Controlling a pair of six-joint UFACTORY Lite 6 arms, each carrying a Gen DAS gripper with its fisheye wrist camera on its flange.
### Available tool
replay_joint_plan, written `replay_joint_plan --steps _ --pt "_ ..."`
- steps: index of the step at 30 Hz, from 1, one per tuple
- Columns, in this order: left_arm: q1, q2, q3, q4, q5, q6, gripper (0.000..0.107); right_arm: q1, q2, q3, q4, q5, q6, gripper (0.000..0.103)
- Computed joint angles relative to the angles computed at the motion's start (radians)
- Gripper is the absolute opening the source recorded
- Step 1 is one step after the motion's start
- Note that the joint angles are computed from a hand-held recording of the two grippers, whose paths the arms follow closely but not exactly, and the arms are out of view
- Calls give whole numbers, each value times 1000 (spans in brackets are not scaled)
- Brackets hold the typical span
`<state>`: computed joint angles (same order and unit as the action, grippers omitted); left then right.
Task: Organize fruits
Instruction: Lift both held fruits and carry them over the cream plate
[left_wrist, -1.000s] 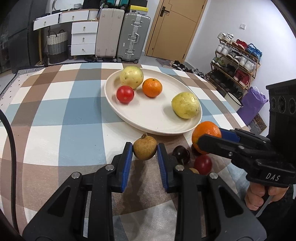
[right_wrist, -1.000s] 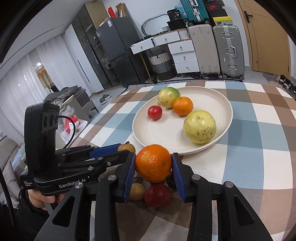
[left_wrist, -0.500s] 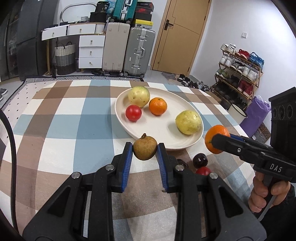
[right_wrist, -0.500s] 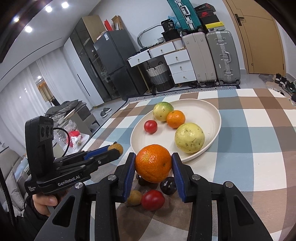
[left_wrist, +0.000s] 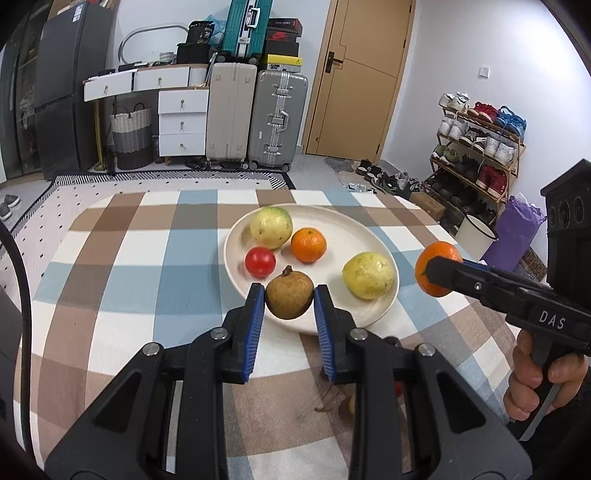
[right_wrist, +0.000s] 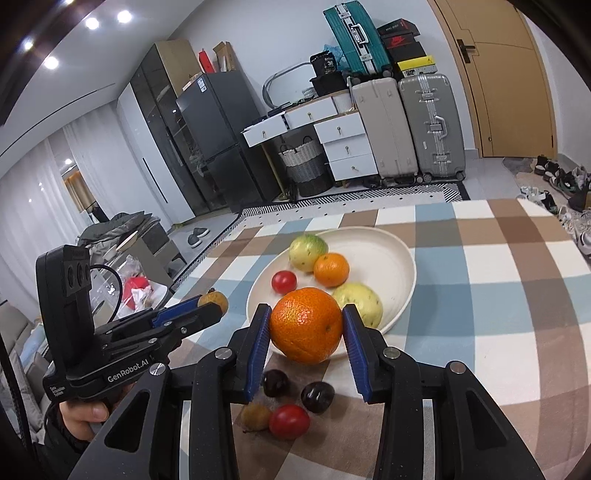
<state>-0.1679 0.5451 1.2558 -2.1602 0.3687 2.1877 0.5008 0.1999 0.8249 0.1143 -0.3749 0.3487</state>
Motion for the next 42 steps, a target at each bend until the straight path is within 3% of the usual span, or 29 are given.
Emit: replay_joint_plan --steps 10,21,25,36,42 --pt "-30 55 157 141 -40 -180 25 -42 16 142 101 138 -166 39" --pt "-46 246 406 373 -110 -429 25 -95 173 334 -66 219 -43 39" --pt "-51 294 446 370 -136 -410 25 -109 220 371 -163 209 53 39" --pt "-64 442 593 600 -153 -629 25 -152 344 450 -359 225 243 39" --pt "-83 480 631 683 -174 -697 25 -171 367 466 -288 229 178 39"
